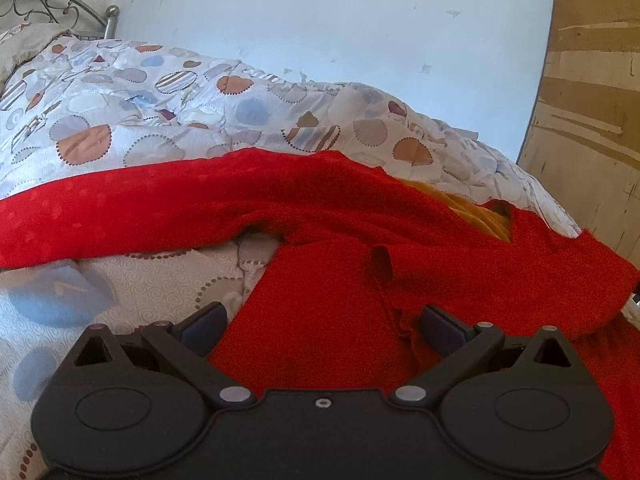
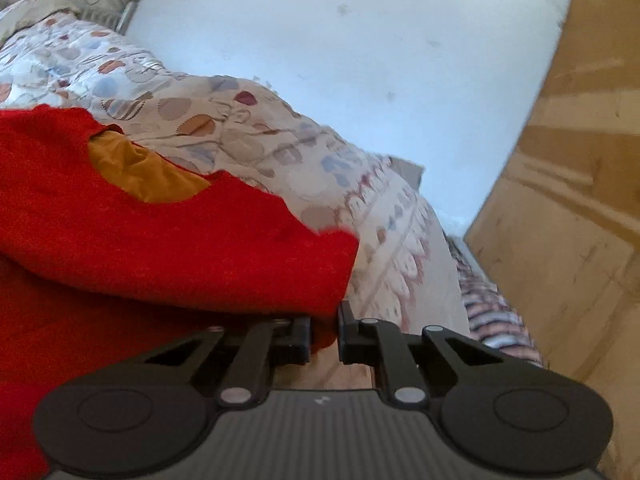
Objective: Fold small clothes
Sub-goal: 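Carry the sleeve across the sweater body and open the right tool, then move the left tool to the other sleeve and close on its cuff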
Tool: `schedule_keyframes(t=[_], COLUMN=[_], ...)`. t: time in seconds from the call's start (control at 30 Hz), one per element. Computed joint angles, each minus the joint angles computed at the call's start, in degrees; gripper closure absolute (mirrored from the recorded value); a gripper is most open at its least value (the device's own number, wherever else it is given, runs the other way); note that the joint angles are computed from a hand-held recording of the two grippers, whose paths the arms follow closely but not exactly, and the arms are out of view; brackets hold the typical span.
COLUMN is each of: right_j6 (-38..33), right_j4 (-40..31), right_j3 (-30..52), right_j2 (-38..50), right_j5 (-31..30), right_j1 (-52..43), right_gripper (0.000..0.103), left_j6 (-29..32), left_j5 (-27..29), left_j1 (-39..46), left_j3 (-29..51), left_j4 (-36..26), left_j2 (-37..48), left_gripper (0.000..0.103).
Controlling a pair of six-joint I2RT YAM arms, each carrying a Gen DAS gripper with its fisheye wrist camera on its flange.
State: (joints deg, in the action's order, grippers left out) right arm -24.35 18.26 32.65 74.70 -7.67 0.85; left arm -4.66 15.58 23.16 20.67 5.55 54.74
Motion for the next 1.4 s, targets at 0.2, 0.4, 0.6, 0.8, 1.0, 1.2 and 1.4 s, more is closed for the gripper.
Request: schedule_keyframes(t=[0.2, 0.4, 0.6, 0.8, 1.0, 1.2, 1.4], right_j6=[5.21, 4.71, 11.69, 22.57, 24.16, 32.09, 32.91], right_j4=[-2.84, -6.51, -10.33, -2.49, 0.57, 0.58, 1.06], right_j3=[-1.15, -2.47, -3.16, 1.99, 11.88, 12.78, 12.78], right_j2=[1.24, -3.11, -9.3, -2.7, 13.25, 18.15, 19.18], right_j5=[-1.68, -2.0, -5.8, -4.84, 4.24, 1.26, 0.3], right_j1=[-2.72, -3.96, -10.04, -7.34, -1.81, -5.77, -5.91], right_gripper=[0.09, 0.085, 0.042, 0.006, 0.002, 0.0, 0.0], left_j6=[1.52, 1.31, 1.03, 0.89, 0.84, 0.54, 0.38], left_j5=[-4.85, -2.8, -2.53, -1.94, -1.84, 0.06, 0.48], left_j1=[-3.45, -1.88, -1.78, -1.32, -1.24, 0.09, 0.41], left_j3=[0.23, 0.05, -0.19, -0.47, -0.49, -0.79, -0.93], left_j4=[-0.7, -0.5, -0.41, -0.07, -0.1, 0.47, 0.65], left_j2=[-0.03, -0.03, -0.3, -0.39, -0.43, -0.23, -0.27], left_gripper=[0.0, 0.0, 0.0, 0.0, 0.0, 0.0, 0.0])
